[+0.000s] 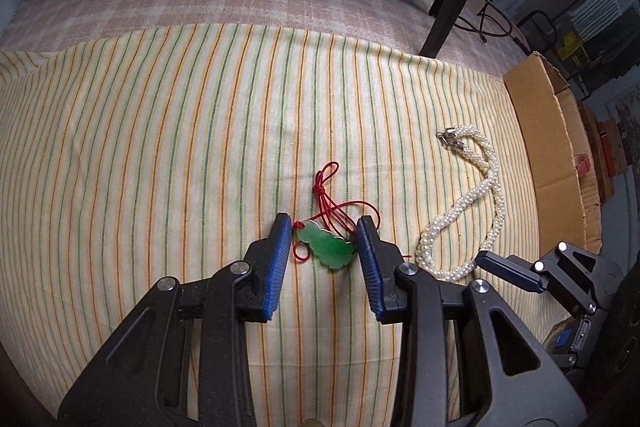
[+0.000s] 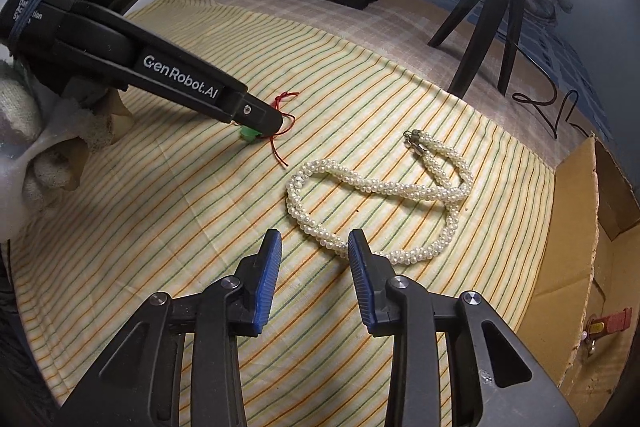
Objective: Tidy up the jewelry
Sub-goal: 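Close the left tool on the jade pendant while the right tool grasps the twisted pearl necklace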
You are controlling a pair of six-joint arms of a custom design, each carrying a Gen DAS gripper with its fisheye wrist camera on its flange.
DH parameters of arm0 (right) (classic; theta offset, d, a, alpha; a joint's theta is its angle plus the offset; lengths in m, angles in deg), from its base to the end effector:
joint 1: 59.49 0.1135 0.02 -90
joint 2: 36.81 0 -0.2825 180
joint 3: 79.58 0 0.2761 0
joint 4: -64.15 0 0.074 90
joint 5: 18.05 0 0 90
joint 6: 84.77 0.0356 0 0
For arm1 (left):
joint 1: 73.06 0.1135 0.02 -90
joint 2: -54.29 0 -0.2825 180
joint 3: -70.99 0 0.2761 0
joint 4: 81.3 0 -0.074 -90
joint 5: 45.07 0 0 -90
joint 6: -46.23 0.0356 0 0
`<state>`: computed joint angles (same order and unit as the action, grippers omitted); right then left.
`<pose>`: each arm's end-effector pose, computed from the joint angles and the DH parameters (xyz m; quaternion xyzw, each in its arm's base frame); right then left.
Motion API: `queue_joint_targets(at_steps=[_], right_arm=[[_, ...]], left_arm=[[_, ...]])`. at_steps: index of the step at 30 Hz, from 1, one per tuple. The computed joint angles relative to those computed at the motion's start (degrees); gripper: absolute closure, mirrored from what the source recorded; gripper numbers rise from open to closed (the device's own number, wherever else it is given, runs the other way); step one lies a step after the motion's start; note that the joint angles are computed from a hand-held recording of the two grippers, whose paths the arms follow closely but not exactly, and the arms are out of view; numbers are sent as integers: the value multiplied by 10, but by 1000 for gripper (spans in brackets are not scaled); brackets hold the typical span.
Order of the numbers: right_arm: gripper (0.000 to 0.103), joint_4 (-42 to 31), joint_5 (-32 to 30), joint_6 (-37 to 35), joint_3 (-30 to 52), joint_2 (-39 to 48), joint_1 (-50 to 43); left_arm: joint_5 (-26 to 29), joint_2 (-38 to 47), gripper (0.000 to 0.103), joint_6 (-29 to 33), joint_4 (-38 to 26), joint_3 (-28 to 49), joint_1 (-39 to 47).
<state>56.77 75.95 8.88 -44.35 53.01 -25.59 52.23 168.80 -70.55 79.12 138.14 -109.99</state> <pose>0.1927 0.1265 0.0743 -0.2448 0.9383 0.0458 0.2400 0.2907 -0.2241 0.0669 0.0992 0.9729 -0.1583 0.1365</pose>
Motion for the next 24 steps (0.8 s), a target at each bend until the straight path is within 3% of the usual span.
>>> queue_joint_targets(at_steps=[2, 7, 11, 14, 19, 24], right_arm=[[71, 6, 2, -2, 1, 8, -1], [71, 19, 28, -5, 11, 38, 6], [93, 13, 38, -1, 21, 49, 18], [96, 10, 56, 2, 20, 43, 28], [96, 4, 48, 18, -10, -28, 15], [96, -56, 40, 45, -33, -156, -3]], left_arm=[[-18, 3, 75, 1, 0, 2, -6], [-32, 0, 77, 9, 9, -5, -12], [-27, -7, 77, 4, 19, -14, -9], [-27, -25, 77, -2, 27, -29, -4], [-28, -85, 78, -4, 36, -66, 4], [-36, -156, 78, -3, 36, -98, -4]])
